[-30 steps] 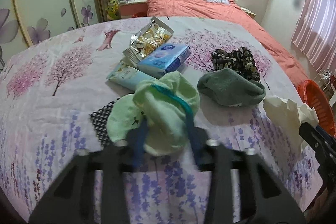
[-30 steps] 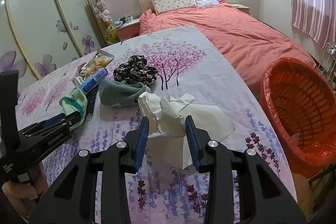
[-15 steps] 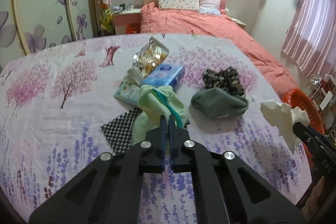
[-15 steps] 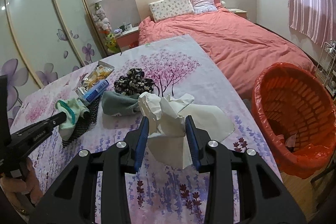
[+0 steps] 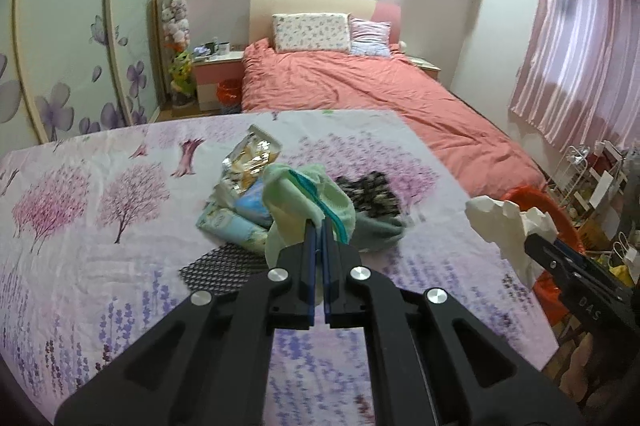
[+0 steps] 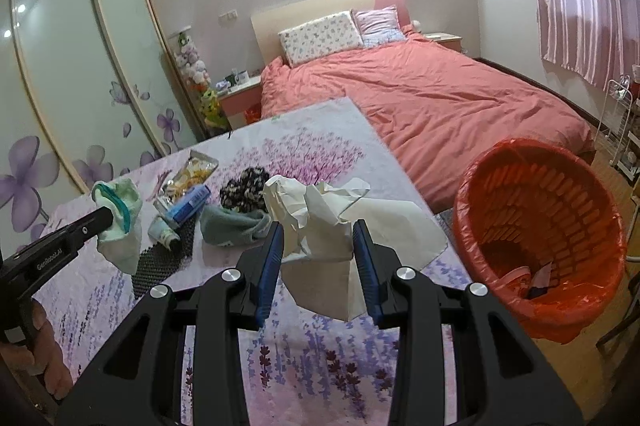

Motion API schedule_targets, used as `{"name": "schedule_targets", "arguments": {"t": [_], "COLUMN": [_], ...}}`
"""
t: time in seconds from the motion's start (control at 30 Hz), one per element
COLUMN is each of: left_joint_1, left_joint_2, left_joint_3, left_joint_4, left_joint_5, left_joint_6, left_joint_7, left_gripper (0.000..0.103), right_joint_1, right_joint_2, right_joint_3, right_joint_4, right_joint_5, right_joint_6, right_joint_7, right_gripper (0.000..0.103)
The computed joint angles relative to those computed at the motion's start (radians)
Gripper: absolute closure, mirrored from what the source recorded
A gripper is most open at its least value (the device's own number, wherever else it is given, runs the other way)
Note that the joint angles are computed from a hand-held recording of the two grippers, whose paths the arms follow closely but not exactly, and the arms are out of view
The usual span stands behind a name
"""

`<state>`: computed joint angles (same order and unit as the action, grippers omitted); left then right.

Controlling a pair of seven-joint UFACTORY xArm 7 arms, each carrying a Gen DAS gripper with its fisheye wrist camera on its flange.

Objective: Collect trash
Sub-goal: 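Carry the tissue with the right tool while the left tool carries the green cloth to the orange basket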

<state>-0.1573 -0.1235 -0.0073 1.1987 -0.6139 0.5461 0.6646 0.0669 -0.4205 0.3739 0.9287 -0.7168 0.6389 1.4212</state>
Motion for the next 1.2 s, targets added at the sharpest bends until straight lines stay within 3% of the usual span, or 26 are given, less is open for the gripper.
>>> {"name": "schedule_targets", "arguments": {"t": [0.27,0.73,1.2], "left_joint_1": [-0.048,-0.161,-0.266], "left_joint_2": [-0.047,-0.080,0.030], "left_joint_3": [-0.011,-0.044,-0.149], "left_joint_4": [-0.014,-0.015,0.082], "left_joint_5": [-0.049,-0.129,-0.148], "left_joint_6": [0.022,0.070,0.084], "left_joint_7": [0.036,0.073,0.078], "left_gripper": [0.099,0.099,0.099], "right_joint_1": [-0.032,-0.159,-0.305], "right_joint_2": [-0.097,-0.281,-0.406], "right_joint_3": [0.001,0.005,-0.040], "right_joint_4": [-0.054,-0.179,-0.321], "right_joint_5": [0.004,0.067,0.155], "right_joint_6": [0.000,-0.028,-0.111], "right_joint_7": [0.003,-0.011,-0.048], "right_gripper": [0.067,0.067,0.067]}}
